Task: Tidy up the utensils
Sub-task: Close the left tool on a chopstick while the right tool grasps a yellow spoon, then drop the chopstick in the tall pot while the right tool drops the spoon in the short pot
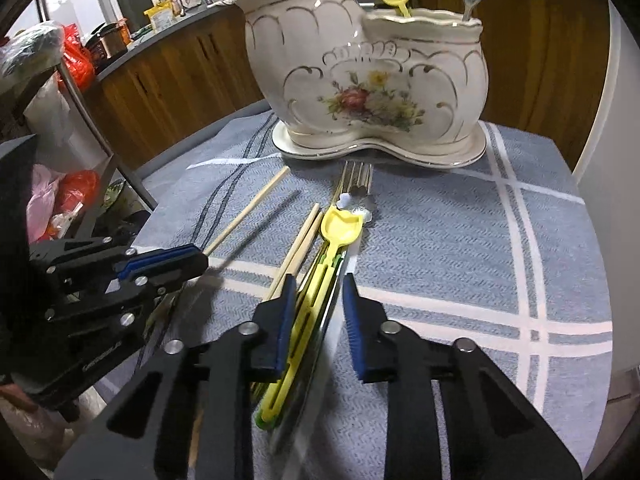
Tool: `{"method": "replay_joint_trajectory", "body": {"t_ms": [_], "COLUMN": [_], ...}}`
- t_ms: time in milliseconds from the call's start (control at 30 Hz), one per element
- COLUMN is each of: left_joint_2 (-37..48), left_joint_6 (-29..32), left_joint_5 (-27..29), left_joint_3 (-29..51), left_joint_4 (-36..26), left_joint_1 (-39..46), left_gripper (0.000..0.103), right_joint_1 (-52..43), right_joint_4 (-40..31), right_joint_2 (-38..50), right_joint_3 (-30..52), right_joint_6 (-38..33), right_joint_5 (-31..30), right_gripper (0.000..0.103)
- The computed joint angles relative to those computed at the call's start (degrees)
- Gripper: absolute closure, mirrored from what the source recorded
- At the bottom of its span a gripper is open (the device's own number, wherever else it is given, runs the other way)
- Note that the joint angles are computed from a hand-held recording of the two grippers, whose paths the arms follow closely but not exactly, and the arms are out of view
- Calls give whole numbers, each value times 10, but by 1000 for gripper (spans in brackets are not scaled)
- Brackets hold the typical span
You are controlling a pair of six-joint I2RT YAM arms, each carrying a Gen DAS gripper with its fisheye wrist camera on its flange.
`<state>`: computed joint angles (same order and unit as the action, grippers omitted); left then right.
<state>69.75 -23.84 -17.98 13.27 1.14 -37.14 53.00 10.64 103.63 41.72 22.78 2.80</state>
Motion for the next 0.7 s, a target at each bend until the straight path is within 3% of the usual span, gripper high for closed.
{"method": "replay_joint_trajectory", "body": {"t_ms": [300, 367, 700], "left_joint_2": [-41, -49, -93], "left_joint_6": [1, 0, -4], "left_joint_5": [8, 6, 1], "left_joint_3": [-13, -14, -21], "left_joint_4": [-6, -11, -27], "left_joint_1": [4, 3, 3], "left_gripper": [97, 97, 97], "right_joint_1": [9, 10, 9], "right_joint_4": [-26, -19, 32], "right_joint_2": [15, 9, -78], "right_joint_3": [27, 19, -57], "right_joint_6": [16, 12, 7], "right_joint_5": [-2, -3, 7], "right_gripper": [85, 93, 94]}}
